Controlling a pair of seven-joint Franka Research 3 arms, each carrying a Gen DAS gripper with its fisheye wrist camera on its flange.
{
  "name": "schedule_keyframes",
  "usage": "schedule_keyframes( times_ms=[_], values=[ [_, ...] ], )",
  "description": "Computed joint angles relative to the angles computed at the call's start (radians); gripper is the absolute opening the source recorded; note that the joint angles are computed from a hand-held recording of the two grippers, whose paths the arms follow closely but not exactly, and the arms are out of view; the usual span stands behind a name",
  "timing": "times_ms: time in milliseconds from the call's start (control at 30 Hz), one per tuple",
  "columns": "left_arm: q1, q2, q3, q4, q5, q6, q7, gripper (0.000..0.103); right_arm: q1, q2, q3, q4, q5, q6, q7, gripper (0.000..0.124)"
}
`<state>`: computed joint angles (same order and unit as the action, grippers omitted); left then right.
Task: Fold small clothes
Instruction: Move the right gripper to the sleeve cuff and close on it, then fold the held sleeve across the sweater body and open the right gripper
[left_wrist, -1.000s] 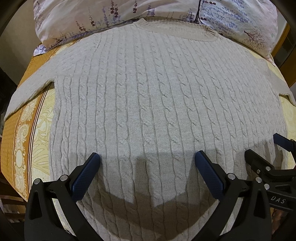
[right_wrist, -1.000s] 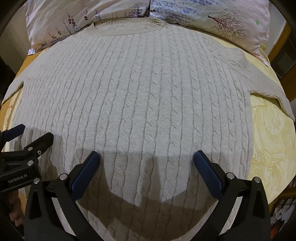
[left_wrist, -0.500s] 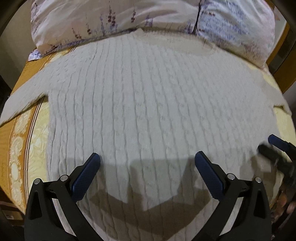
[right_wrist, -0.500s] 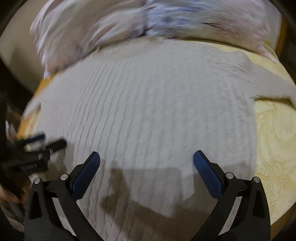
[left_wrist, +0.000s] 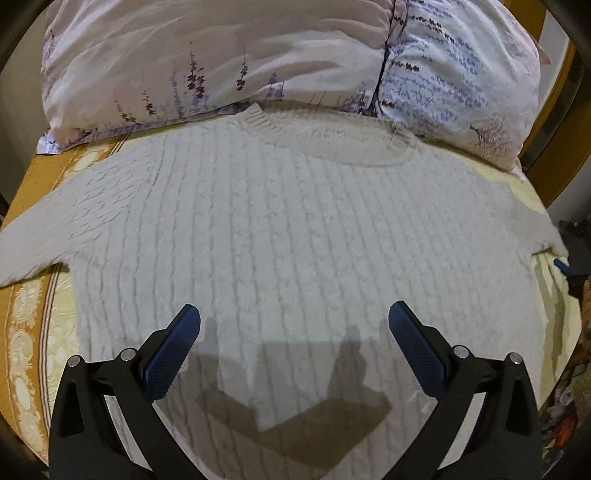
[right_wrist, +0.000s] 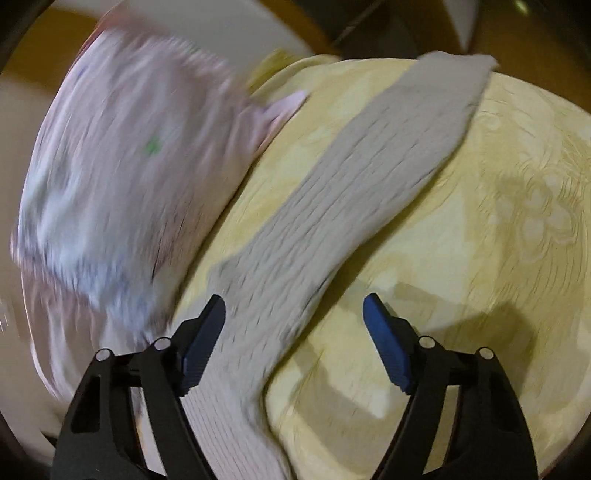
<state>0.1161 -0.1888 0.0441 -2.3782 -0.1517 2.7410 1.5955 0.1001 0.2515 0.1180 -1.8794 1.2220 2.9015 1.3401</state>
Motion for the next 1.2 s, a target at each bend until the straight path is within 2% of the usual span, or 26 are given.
schedule_keyframes(
  times_ms=[167,233,400,467,567,600,767,867,900,1000,1100,1200],
  values=[
    [-0.036,0.020,0.025,0.032,-0.143,-0.006,0.091,0.102,-0.013,0.055,-0.002,0.050,0.004,0.006,0.048,0.056],
    [-0.028,0.028,0.016,0.042,-0.150,-0.006,0.086,0.102,-0.027,0.070,0.002,0.063,0.010,0.013,0.042,0.052],
    [-0.017,0.045,0.004,0.064,-0.170,-0.015,0.085,0.102,-0.032,0.097,-0.003,0.084,-0.069,0.030,0.126,0.039],
    [-0.014,0.049,0.002,0.072,-0.182,-0.020,0.088,0.102,-0.031,0.109,-0.005,0.090,-0.112,0.035,0.154,0.025],
    [-0.013,0.052,0.005,0.079,-0.216,-0.029,0.105,0.102,-0.045,0.113,0.014,0.090,-0.127,0.051,0.151,0.013],
    [-0.013,0.051,0.006,0.079,-0.231,-0.031,0.114,0.102,-0.047,0.113,0.022,0.092,-0.125,0.065,0.142,0.013],
    [-0.013,0.051,0.016,0.089,-0.311,-0.040,0.160,0.102,-0.060,0.091,0.070,0.098,-0.095,0.132,0.030,0.010],
    [-0.011,0.055,0.020,0.099,-0.359,-0.047,0.188,0.102,-0.088,0.063,0.143,0.124,0.044,0.155,-0.181,0.010],
    [-0.009,0.056,0.020,0.102,-0.373,-0.050,0.195,0.102,-0.082,0.057,0.149,0.134,0.075,0.155,-0.228,0.010],
    [-0.002,0.062,0.019,0.115,-0.405,-0.058,0.212,0.102,-0.063,0.030,0.186,0.167,0.218,0.134,-0.438,0.010],
    [0.003,0.064,0.017,0.122,-0.433,-0.058,0.232,0.102,-0.015,0.001,0.196,0.173,0.284,0.093,-0.563,0.010],
    [0.006,0.066,0.016,0.126,-0.457,-0.055,0.251,0.102,0.053,-0.006,0.196,0.174,0.264,0.038,-0.604,0.010]
  ],
)
